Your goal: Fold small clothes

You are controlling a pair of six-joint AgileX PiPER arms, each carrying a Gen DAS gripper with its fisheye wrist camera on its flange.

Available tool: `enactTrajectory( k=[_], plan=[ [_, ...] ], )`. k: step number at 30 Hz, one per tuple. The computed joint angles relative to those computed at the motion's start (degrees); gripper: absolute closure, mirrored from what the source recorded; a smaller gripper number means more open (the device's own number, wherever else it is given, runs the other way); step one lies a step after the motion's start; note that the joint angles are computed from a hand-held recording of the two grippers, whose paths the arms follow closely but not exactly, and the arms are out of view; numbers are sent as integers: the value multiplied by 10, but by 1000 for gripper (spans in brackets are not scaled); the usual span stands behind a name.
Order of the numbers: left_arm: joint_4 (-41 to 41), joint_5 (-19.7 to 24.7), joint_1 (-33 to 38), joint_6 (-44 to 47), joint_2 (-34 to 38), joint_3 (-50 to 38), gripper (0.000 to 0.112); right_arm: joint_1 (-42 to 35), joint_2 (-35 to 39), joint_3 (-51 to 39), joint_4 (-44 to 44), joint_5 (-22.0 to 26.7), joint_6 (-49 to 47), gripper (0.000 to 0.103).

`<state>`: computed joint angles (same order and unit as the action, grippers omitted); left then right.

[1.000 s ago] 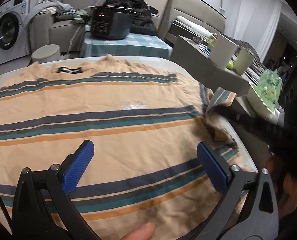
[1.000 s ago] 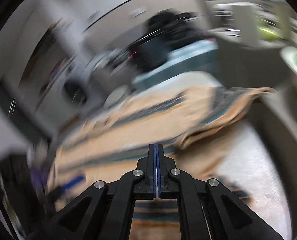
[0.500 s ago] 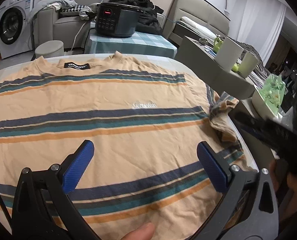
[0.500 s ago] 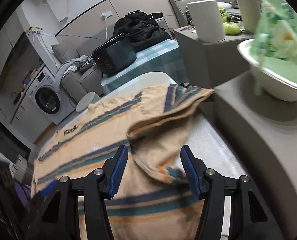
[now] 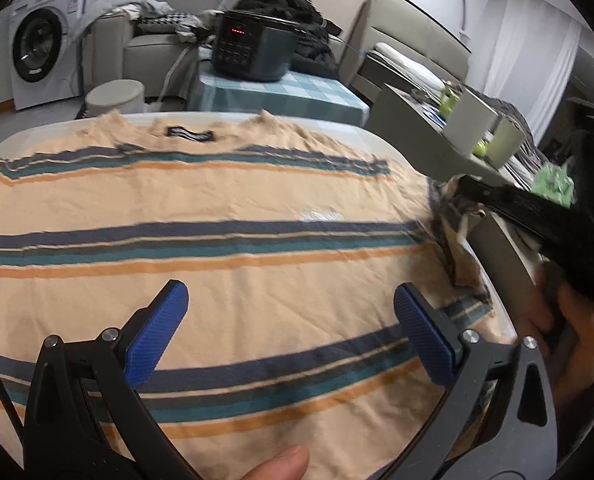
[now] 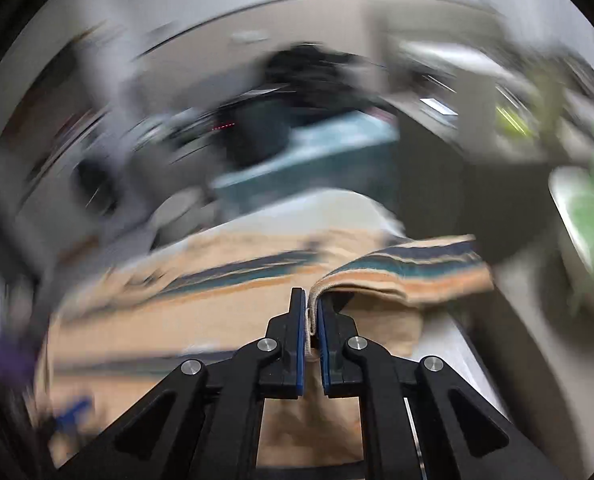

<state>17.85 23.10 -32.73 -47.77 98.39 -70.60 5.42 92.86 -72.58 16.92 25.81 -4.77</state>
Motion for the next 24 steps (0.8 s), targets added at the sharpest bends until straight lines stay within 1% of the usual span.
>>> enactTrajectory(
  k=[1,2,3,4,5,6,7,8,9,10,11,12,14,16,17,18,19,21,22,23,24],
  plan=[
    [4,0,6,-7,-5,4,10,22,-2,-16,11,36,-57,97],
    [9,0,12,-17,-10,9,10,28,5,-31,31,71,-115,97],
    [14,1,17,-24,-13,10,10,37,17,-50,56,127,-172,96],
    [22,3,23,-36,-15,10,10,38,26,-58,75,161,-214,95],
    [21,4,28,-36,-17,10,10,42,31,-55,75,177,-233,90],
    [19,6,32,-33,-17,7,10,48,31,-46,60,183,-229,89],
    [22,10,32,-34,-16,2,10,48,23,-31,60,181,-228,88],
    [24,11,32,-32,-14,-2,10,38,12,-14,82,180,-244,82],
    [22,14,31,-27,-11,-9,10,20,-1,5,114,181,-265,73],
    [13,20,29,-13,-2,-22,10,4,-10,17,137,179,-279,68],
    [1,25,27,0,8,-35,10,-17,-26,39,160,171,-291,58],
    [-11,30,25,13,22,-51,10,-29,-42,58,167,157,-294,57],
    [-39,53,17,44,55,-95,10,-45,-64,89,169,134,-289,57],
    [-64,60,6,86,87,-135,10,-67,-65,98,171,128,-271,57],
    [-64,66,0,96,100,-151,10,-80,-66,102,175,128,-263,57],
    [-57,81,-9,103,120,-178,10,-96,-69,109,184,128,-261,57],
    [-52,107,-21,121,149,-218,11,-111,-74,118,196,128,-266,57],
    [-31,144,-41,141,193,-282,16,-130,-76,121,203,134,-267,57],
    [-3,186,-57,149,226,-335,25,-140,-85,132,208,137,-273,57],
    [13,212,-68,157,247,-371,33,-144,-90,137,207,137,-272,57],
    [29,242,-80,175,275,-417,35,-150,-96,144,209,140,-276,57]
  ],
)
